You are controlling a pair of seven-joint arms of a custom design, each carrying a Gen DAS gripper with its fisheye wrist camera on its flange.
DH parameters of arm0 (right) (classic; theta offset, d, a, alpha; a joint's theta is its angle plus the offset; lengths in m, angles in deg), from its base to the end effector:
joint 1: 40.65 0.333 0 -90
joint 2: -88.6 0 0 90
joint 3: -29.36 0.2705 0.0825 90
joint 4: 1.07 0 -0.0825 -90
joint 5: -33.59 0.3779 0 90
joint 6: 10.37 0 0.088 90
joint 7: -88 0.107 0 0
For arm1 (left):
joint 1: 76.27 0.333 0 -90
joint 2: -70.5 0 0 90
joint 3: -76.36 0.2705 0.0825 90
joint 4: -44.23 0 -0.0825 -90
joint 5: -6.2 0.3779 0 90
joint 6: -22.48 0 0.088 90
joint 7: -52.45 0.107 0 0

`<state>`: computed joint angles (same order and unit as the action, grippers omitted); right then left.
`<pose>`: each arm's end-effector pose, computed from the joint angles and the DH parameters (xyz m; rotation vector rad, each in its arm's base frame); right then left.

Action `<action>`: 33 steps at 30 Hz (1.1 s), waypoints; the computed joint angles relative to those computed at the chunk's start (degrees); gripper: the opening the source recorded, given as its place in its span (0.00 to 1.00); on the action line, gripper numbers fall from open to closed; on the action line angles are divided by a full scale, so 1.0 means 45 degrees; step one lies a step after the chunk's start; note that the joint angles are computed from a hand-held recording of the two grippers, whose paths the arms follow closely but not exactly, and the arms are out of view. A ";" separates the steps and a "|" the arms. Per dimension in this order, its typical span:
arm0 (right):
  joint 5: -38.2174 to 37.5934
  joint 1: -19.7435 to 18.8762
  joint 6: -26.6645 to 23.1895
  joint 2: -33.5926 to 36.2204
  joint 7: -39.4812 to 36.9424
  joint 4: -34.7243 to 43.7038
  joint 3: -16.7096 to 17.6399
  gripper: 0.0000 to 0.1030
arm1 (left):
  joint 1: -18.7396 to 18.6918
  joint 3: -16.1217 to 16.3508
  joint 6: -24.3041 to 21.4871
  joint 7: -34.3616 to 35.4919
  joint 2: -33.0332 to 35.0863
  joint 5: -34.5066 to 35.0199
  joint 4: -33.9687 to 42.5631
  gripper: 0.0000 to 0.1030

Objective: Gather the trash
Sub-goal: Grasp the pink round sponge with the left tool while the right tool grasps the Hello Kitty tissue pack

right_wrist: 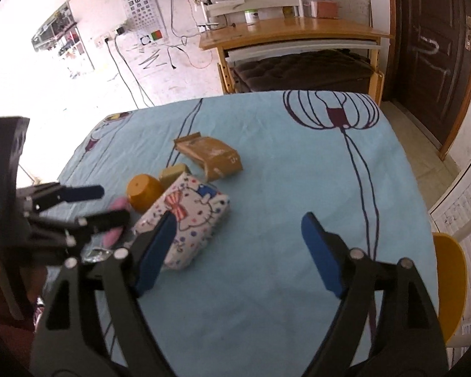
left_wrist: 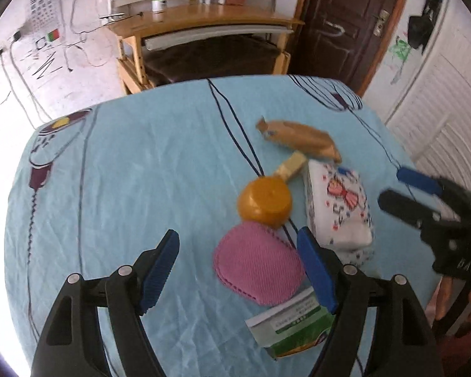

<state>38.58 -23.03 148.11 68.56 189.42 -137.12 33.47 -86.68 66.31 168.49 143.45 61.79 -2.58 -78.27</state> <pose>0.4631 0.1828 0.5038 -1.8244 1.6233 -0.4114 0.5163 -0.1938 0.4909 -1.6879 2.2363 -0.7353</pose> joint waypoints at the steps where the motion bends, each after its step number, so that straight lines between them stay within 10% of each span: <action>1: -0.0085 -0.0034 -0.0036 0.0049 0.0074 0.0056 0.0076 0.76 | -0.0025 -0.0033 0.0051 0.0011 -0.0003 0.0033 -0.0066 0.71; 7: -0.0318 -0.0001 -0.0404 0.0542 0.0236 0.0630 0.0226 0.76 | -0.0076 -0.0222 0.0932 0.0046 -0.0301 0.0921 -0.0859 0.67; 13: -0.0301 0.0207 -0.0716 0.1143 0.0189 0.1264 0.0304 0.80 | -0.0289 0.0308 0.1126 0.0864 -0.0844 -0.0127 -0.1385 0.21; 25: -0.1818 0.0213 -0.1867 0.2752 0.1579 0.2843 0.0635 0.93 | -0.0452 0.1042 0.1402 0.2443 -0.2155 -0.2503 -0.2529 0.16; 27: -0.1803 0.0282 -0.1729 0.2770 0.1502 0.2822 0.0598 0.87 | -0.0527 0.1207 0.1321 0.2762 -0.2140 -0.2893 -0.2481 0.16; 29: -0.1516 0.0376 -0.1456 0.2636 0.1209 0.2671 0.0523 0.54 | -0.0599 0.1348 0.1164 0.3052 -0.2112 -0.3396 -0.2401 0.16; 33: -0.0594 0.0535 -0.1306 0.2441 0.0487 0.2479 0.0363 0.31 | -0.0408 0.1228 0.1048 0.3132 -0.1998 -0.3476 -0.2276 0.15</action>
<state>35.91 -20.62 142.24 79.55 191.61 -125.97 35.10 -88.52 71.83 173.21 157.55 52.80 -18.22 -88.51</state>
